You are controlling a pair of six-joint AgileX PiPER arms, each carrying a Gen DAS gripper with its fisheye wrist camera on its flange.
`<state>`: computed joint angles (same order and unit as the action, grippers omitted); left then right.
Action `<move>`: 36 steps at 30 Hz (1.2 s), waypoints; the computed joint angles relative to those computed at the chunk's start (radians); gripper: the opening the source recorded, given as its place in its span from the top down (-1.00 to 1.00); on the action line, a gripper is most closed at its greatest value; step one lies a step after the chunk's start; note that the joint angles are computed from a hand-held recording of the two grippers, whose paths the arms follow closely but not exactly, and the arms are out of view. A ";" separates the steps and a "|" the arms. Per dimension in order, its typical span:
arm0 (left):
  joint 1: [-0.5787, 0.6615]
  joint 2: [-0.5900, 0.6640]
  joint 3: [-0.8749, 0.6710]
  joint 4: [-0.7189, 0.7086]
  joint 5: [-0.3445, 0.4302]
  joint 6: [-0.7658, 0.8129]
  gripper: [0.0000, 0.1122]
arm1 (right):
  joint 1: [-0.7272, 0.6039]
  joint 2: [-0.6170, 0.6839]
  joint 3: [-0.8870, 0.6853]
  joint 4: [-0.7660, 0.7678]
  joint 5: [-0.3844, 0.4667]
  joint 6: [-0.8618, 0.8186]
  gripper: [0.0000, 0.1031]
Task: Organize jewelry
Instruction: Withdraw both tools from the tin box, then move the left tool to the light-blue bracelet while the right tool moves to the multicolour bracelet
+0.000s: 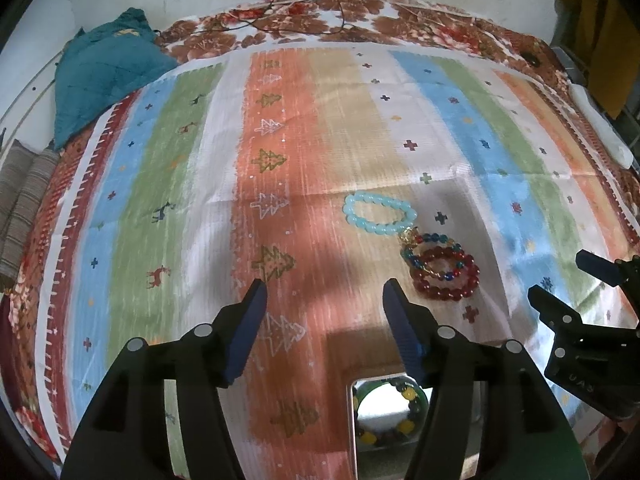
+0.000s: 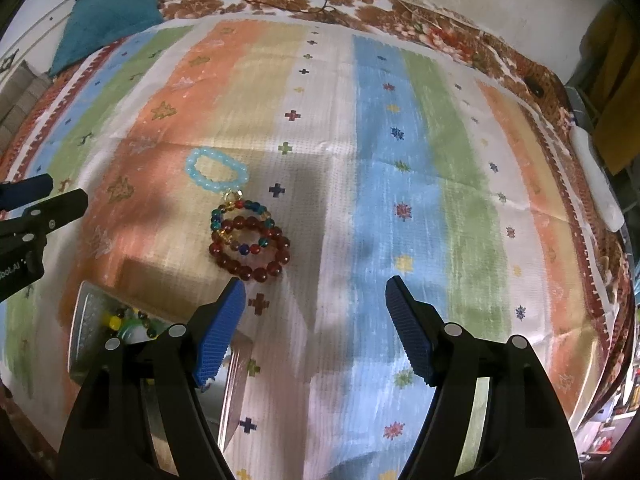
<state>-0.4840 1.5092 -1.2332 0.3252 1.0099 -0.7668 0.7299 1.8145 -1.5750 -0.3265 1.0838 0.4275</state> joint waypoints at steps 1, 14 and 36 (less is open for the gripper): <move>0.006 0.010 -0.005 0.000 -0.002 0.006 -0.11 | -0.003 0.007 -0.006 0.007 0.001 -0.004 -0.41; 0.091 0.137 -0.061 -0.038 -0.042 0.096 -0.15 | -0.044 0.123 -0.106 0.079 -0.001 -0.063 -0.41; 0.156 0.319 -0.192 -0.084 -0.079 0.200 -0.15 | -0.079 0.299 -0.284 0.118 0.033 -0.118 -0.41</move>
